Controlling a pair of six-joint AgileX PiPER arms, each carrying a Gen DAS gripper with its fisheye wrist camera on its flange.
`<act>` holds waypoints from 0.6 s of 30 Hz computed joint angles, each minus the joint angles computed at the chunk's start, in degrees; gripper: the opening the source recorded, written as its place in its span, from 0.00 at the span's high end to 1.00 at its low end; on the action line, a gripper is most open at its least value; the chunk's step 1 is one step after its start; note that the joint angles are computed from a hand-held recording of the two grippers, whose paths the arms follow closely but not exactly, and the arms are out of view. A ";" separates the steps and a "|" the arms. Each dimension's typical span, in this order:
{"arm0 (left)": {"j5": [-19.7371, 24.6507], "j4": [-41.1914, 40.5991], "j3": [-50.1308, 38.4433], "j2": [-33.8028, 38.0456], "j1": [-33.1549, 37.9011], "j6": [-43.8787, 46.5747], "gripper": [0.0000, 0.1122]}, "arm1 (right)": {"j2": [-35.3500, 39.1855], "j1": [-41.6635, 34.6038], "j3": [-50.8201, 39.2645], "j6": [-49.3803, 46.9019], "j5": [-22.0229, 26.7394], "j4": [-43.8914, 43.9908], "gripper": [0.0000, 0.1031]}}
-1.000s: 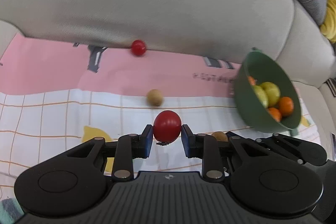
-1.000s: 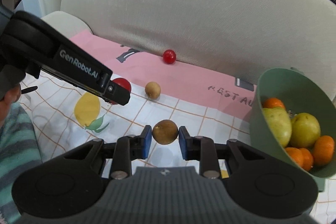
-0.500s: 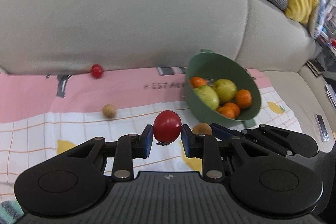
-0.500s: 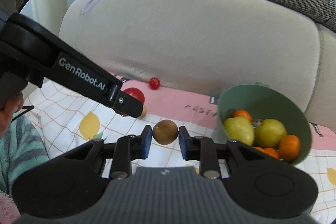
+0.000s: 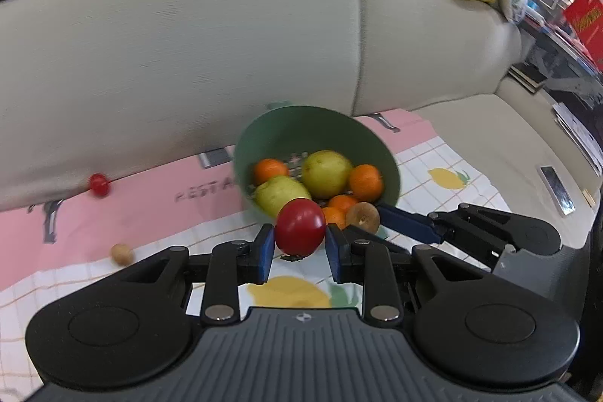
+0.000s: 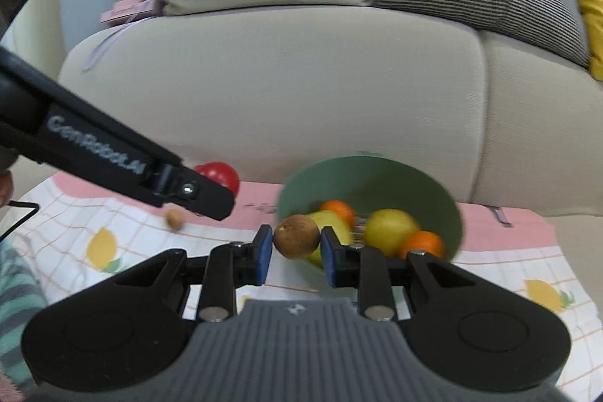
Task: Organize fruits
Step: 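Carry the tomato and kiwi over the green colander with both tools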
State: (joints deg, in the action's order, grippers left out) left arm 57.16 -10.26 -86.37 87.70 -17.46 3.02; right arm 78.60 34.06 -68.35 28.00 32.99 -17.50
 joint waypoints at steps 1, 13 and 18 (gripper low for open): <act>0.10 0.13 -0.82 0.85 -0.62 -0.22 0.72 | 0.03 -0.83 0.00 -0.11 0.22 0.04 0.76; 2.51 1.65 -10.31 11.37 -5.51 -1.46 0.72 | 4.28 -8.84 -1.60 -11.19 0.26 4.84 0.77; 3.54 1.63 -12.40 14.61 -5.66 -1.03 0.72 | 6.97 -10.06 -2.61 -15.43 -0.19 6.56 0.77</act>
State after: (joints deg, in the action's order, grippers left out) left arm 60.70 -8.63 -98.77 102.31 -23.12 1.98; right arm 85.57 24.00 -70.96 12.57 32.80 -10.93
